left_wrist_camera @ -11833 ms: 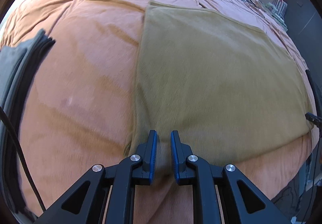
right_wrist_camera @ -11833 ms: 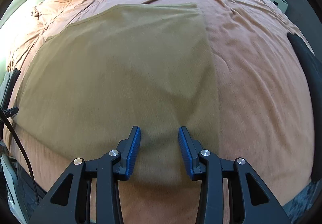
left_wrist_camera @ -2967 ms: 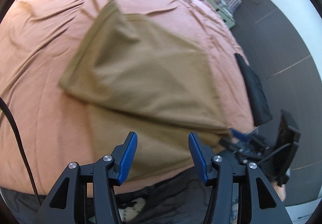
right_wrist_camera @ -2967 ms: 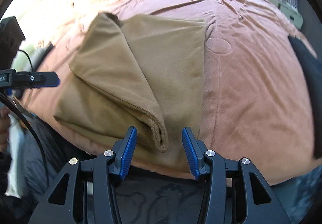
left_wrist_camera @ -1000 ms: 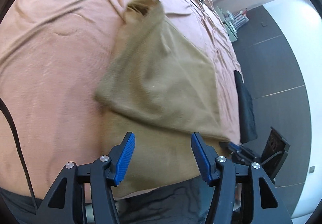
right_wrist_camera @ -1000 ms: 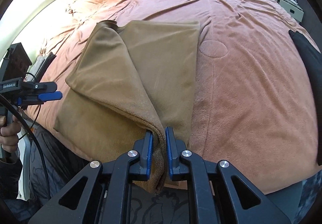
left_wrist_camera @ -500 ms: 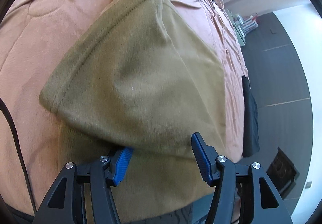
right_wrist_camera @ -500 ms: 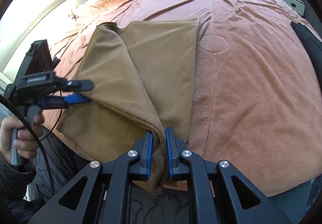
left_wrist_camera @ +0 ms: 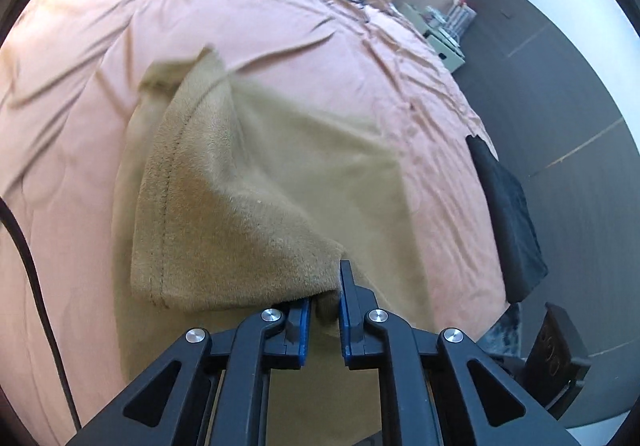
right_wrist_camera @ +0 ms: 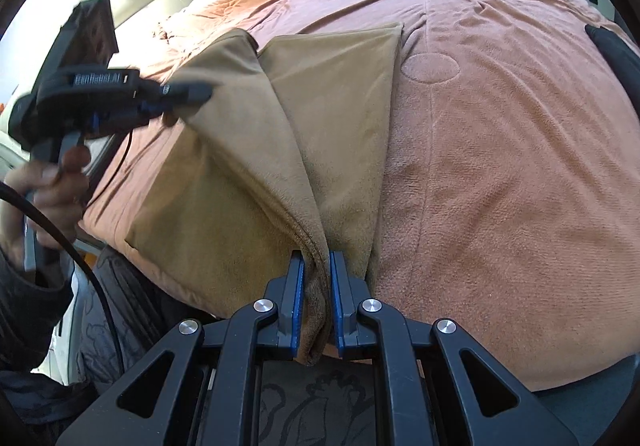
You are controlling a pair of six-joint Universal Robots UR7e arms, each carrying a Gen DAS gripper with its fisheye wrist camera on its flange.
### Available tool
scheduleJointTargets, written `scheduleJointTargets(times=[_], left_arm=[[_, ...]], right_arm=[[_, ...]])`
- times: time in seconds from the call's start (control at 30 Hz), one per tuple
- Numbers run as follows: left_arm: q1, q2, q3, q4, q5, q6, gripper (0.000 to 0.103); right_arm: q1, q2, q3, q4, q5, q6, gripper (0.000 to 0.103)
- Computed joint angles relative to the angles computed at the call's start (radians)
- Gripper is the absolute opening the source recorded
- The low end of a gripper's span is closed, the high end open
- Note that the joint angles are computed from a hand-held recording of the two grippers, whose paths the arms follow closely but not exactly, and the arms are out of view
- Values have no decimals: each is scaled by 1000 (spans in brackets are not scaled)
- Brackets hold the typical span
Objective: Fold small clothes
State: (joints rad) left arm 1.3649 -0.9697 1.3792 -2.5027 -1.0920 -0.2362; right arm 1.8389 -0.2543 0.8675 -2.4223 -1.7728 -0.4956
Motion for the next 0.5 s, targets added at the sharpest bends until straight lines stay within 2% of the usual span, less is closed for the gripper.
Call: scheduleJointTargets(times=[0.3, 0.5], left_arm=[[-19, 139, -218, 121, 35, 66, 12], [-15, 221, -343, 209, 26, 88, 11]], right_arm=[[-33, 0, -14, 15, 80, 36, 9], [-58, -13, 8, 11, 134, 52, 7]])
